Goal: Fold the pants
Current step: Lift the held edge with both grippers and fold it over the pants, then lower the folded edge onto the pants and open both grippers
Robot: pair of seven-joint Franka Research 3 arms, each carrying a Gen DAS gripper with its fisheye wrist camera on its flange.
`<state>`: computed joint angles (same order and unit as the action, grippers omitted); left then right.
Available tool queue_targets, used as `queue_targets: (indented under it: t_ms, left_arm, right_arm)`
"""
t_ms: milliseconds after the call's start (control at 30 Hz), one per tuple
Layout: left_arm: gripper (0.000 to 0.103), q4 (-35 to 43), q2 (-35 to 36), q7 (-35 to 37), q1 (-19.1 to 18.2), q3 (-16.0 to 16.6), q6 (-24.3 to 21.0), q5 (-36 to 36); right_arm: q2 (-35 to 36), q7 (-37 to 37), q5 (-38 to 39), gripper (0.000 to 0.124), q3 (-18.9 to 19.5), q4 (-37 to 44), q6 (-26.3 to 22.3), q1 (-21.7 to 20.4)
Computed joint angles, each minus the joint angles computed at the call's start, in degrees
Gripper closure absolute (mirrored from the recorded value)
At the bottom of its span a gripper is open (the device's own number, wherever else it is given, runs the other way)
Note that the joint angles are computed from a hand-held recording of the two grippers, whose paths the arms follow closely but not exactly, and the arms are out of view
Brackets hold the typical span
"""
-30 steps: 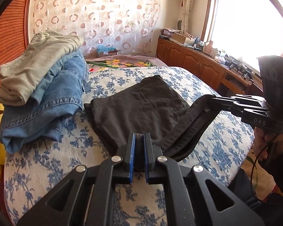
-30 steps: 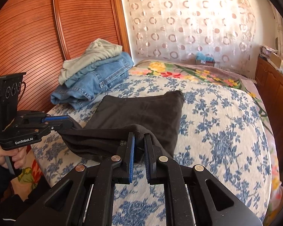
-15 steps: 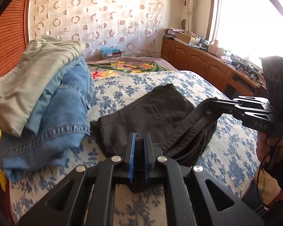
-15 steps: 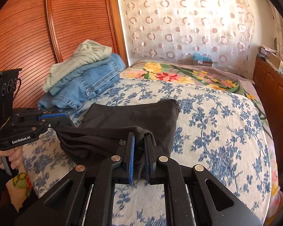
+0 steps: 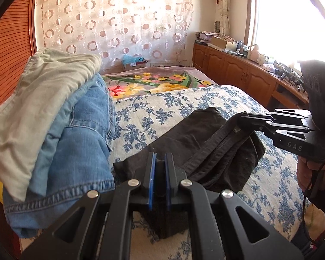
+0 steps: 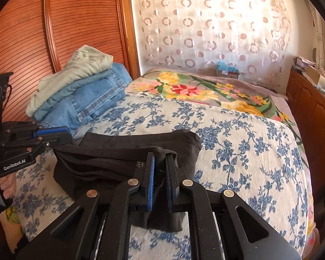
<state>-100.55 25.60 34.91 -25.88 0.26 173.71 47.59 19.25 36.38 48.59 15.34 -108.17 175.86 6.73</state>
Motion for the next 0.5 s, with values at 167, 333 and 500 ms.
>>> queue_targets:
  t_ms: [167, 333, 500]
  left_arm:
    - [0.099, 1.84, 1.52, 2.48, 1.22, -1.29, -1.36, -2.26]
    - [0.098, 1.88, 1.53, 2.63, 1.03, -0.78, -0.90, -3.06]
    - [0.097, -0.41, -0.67, 3.08, 0.51, -0.57, -0.48, -3.52]
  right_arm:
    - [1.95, 5.80, -6.11, 0.117, -3.50, 1.70, -0.22, 2.96]
    - [3.17, 9.47, -10.39, 0.117, -3.93, 2.90, -0.53, 3.06]
    - [2.38, 8.23, -8.60, 0.115, -0.76, 2.09, -1.07, -0.03]
